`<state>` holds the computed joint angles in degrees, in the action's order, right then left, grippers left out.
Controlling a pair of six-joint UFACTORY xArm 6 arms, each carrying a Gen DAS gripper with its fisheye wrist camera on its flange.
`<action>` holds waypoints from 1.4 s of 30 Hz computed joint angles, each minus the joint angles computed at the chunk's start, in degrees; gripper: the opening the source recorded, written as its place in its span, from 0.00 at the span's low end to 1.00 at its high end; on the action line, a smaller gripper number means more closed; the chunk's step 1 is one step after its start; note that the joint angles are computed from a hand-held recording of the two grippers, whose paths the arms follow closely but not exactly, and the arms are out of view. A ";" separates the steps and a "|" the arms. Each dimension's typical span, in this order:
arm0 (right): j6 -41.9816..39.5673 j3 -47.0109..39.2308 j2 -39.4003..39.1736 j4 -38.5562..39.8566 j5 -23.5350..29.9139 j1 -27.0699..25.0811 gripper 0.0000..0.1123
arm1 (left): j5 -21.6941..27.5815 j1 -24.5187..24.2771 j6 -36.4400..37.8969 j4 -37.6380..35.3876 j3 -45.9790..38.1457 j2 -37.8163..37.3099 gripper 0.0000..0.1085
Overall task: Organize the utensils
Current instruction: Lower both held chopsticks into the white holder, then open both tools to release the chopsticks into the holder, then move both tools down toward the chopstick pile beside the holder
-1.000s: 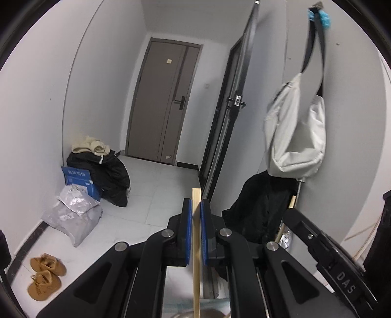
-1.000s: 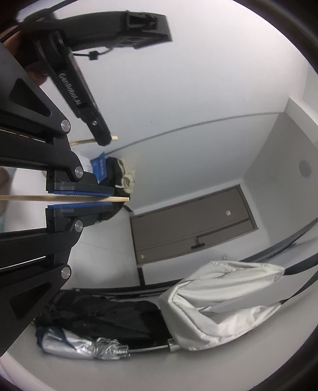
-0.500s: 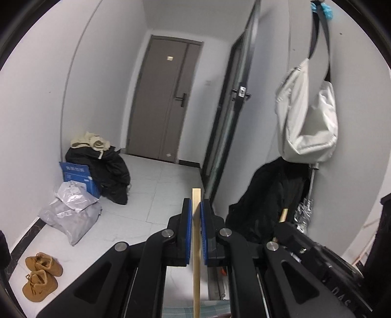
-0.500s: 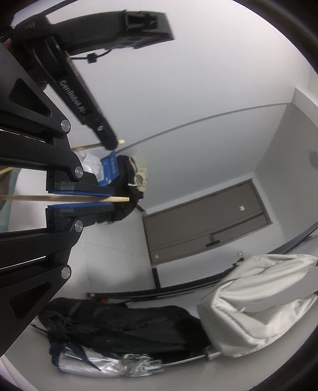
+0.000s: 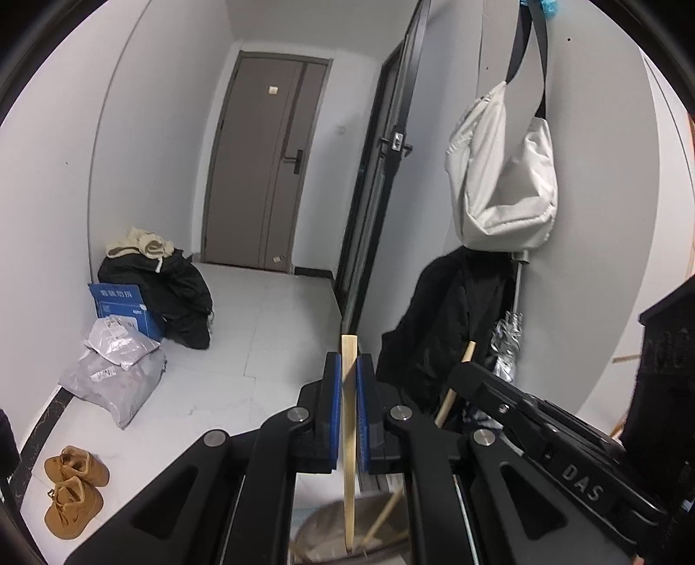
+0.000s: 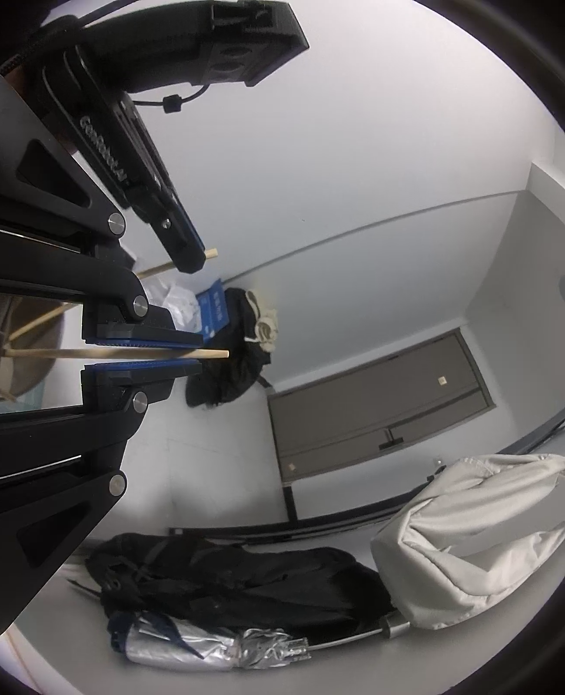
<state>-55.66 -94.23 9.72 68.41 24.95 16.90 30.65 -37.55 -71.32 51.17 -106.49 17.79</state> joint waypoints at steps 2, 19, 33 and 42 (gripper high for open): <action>0.02 1.64 -1.12 -0.74 0.34 -0.06 0.04 | -0.78 0.11 1.75 -3.80 2.20 -1.44 0.02; 8.24 17.17 -12.81 -8.71 6.91 -2.71 0.21 | -0.46 -2.37 4.78 -21.17 14.67 -11.55 0.57; 8.51 33.29 -30.01 -10.93 -1.84 -1.33 0.60 | 19.24 -11.79 -15.02 1.39 16.17 -17.28 0.82; 6.51 40.43 -36.29 -9.03 -6.11 -0.67 0.78 | 26.66 -17.16 -18.63 7.78 18.42 -18.85 0.94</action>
<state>-49.15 -53.80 -26.57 59.37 18.84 16.23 57.31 -54.71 -89.95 58.95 -88.07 -1.06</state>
